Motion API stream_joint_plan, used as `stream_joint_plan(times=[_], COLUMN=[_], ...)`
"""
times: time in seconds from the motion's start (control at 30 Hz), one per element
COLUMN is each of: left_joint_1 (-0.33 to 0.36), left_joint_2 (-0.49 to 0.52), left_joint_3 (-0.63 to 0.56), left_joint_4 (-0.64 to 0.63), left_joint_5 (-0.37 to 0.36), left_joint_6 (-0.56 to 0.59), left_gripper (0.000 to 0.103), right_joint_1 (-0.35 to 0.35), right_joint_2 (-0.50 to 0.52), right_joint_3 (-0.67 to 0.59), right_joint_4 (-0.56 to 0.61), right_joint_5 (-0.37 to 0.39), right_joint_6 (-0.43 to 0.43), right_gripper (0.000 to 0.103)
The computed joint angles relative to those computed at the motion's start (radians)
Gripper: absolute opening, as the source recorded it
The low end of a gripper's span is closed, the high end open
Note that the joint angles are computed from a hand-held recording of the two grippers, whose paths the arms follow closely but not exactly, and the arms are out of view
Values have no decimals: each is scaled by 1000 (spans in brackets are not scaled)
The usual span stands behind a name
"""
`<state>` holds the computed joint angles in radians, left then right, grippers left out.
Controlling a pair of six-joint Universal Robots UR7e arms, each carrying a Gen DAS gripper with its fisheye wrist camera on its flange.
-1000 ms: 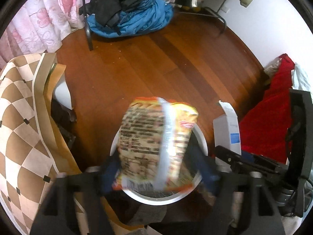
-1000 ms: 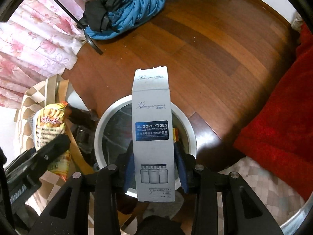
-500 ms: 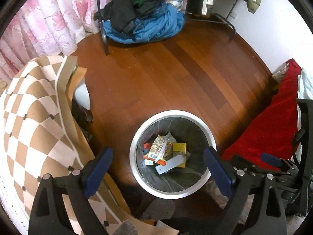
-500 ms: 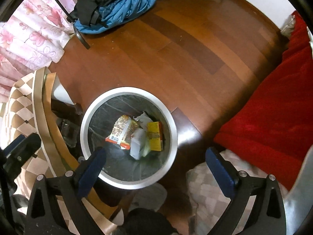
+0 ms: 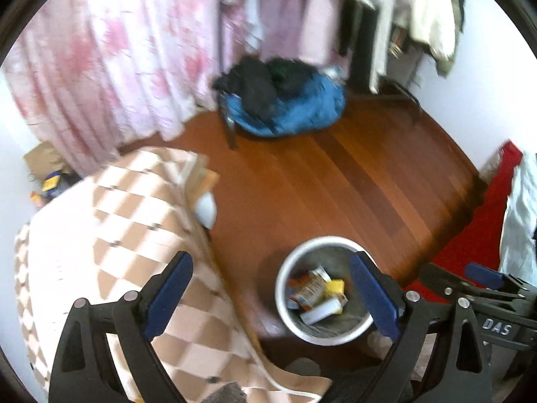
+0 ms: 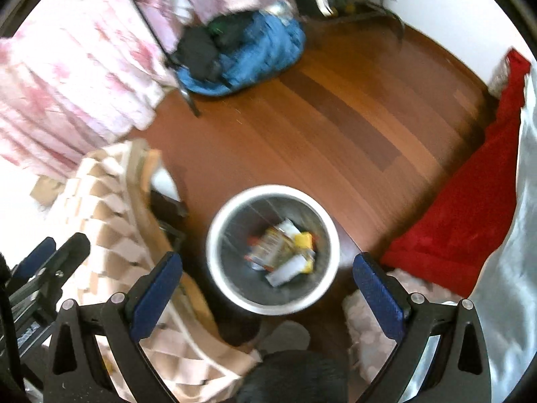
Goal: Collect trash
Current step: 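Move both tools back over the table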
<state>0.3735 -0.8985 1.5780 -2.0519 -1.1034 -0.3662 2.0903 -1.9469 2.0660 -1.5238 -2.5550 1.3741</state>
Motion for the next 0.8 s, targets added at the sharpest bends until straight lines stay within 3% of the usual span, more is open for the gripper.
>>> stream_joint_plan(times=[0.07, 0.17, 0.33, 0.53, 0.67, 0.77, 0.8], left_joint_1=[18, 57, 139, 289, 383, 432, 447], left_joint_2=[-35, -92, -183, -255, -250, -230, -222], left_joint_3=[-2, -2, 37, 77, 71, 65, 60], left_joint_4=[5, 30, 89, 209, 240, 229, 222], left_joint_5=[39, 100, 211, 328, 385, 427, 434], left_joint_6=[-5, -12, -45, -149, -170, -156, -151], left_gripper=[96, 96, 96, 96, 96, 96, 96], right_joint_1=[47, 96, 120, 62, -17, -58, -71], right_joint_2=[71, 189, 403, 664, 838, 932, 974], right_joint_3=[-55, -131, -222, -310, -385, -449, -485], right_joint_4=[7, -56, -292, -577, -753, -782, -777], right_joint_5=[-18, -33, -1, 118, 228, 255, 257], right_joint_6=[10, -51, -269, -547, -719, -779, -794], right_gripper=[103, 103, 103, 103, 101, 87, 86])
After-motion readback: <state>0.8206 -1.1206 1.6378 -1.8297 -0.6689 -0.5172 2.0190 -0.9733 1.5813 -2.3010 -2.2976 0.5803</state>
